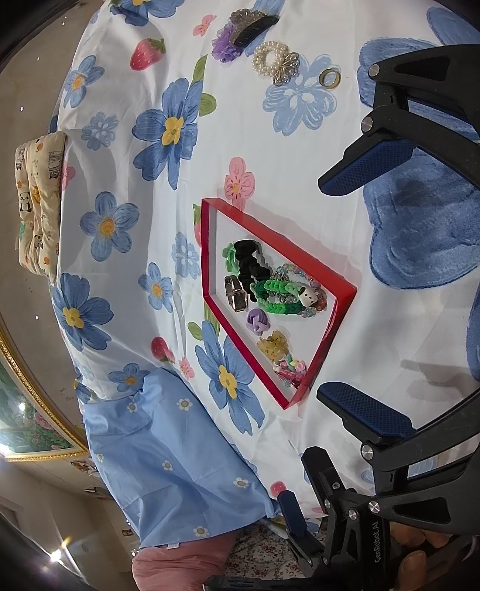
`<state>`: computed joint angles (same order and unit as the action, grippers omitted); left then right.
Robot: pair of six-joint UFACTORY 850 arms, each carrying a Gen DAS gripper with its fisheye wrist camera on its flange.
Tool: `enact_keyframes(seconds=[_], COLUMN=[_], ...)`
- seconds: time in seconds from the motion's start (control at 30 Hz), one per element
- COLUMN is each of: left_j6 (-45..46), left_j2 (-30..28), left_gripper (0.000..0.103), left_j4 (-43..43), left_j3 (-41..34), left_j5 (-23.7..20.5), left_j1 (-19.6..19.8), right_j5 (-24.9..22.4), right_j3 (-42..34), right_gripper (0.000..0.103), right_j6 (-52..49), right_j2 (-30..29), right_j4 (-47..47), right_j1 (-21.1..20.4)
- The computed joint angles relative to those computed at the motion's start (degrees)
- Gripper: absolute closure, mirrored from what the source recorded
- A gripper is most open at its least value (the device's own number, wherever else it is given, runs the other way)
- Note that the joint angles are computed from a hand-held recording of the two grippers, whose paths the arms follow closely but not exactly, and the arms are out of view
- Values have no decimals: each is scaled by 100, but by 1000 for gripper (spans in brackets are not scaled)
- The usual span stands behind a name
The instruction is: Organize jewelry
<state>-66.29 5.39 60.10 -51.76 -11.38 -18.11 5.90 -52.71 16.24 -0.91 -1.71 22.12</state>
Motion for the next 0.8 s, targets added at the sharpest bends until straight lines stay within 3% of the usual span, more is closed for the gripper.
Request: enact_keyframes(seconds=[0.8], left_j6=[194], left_j2=[-67], left_gripper=[0], left_j4=[-184], left_j3=[-61], left_j5=[32], left_j1=[-19], right_j5=[-6], right_j3=[-25], right_gripper=[1], right_j6=[-115], right_j2=[10], right_j4=[109], right_j1=[11])
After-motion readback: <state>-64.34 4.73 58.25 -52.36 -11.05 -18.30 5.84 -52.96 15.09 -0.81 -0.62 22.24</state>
